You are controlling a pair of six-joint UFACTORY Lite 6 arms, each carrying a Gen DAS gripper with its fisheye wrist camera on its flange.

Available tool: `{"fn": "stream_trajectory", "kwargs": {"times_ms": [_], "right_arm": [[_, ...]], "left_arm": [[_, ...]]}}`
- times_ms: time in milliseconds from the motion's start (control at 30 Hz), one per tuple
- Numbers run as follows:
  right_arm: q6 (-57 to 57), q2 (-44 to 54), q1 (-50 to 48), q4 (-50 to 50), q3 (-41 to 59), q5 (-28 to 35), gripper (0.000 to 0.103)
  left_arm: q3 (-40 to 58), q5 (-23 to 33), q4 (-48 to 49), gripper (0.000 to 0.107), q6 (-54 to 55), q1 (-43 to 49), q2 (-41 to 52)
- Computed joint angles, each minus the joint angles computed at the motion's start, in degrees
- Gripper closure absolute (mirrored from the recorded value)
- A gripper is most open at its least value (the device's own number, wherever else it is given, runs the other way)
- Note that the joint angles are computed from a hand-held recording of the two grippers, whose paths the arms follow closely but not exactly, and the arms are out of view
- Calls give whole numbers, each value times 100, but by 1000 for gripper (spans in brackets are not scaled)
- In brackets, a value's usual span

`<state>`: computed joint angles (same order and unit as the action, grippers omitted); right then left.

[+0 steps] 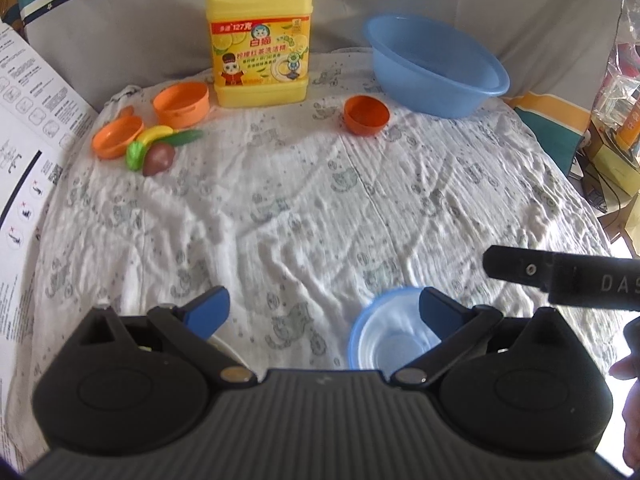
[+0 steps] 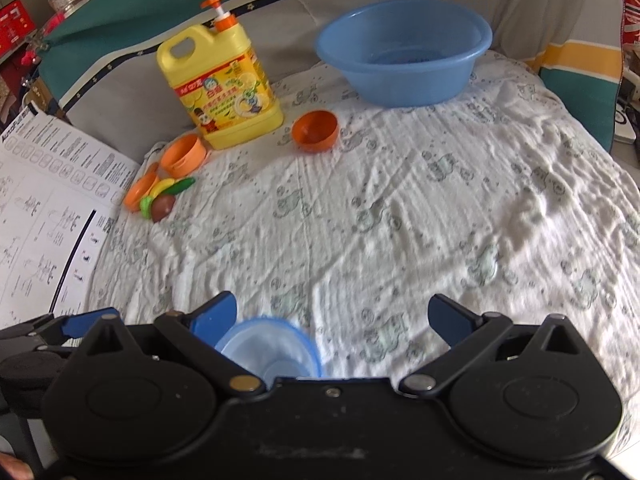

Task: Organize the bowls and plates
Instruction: 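Move both tools to the small orange bowl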

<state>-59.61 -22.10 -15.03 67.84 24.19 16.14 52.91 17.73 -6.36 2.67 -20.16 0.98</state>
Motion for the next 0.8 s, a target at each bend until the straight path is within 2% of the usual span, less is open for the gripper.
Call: {"fn": "stream_trajectory", "kwargs": {"times_ms": [167,400,667,800], "right_arm": [[-733,692,-178,668,555,-100,0],[-1485,1890,-368,1378,1640,-75,0],[-892,3470,-335,1003,3388,-74,0],[-547,4330,-285,877,4330,83,2]], "left_arm": [[602,18,10,4,47,111,545],[1976,18,-581,4,540,305,1743],[4547,331,6,4,89,198,3803],[6280,776,346,4,-199,90,5069]]}}
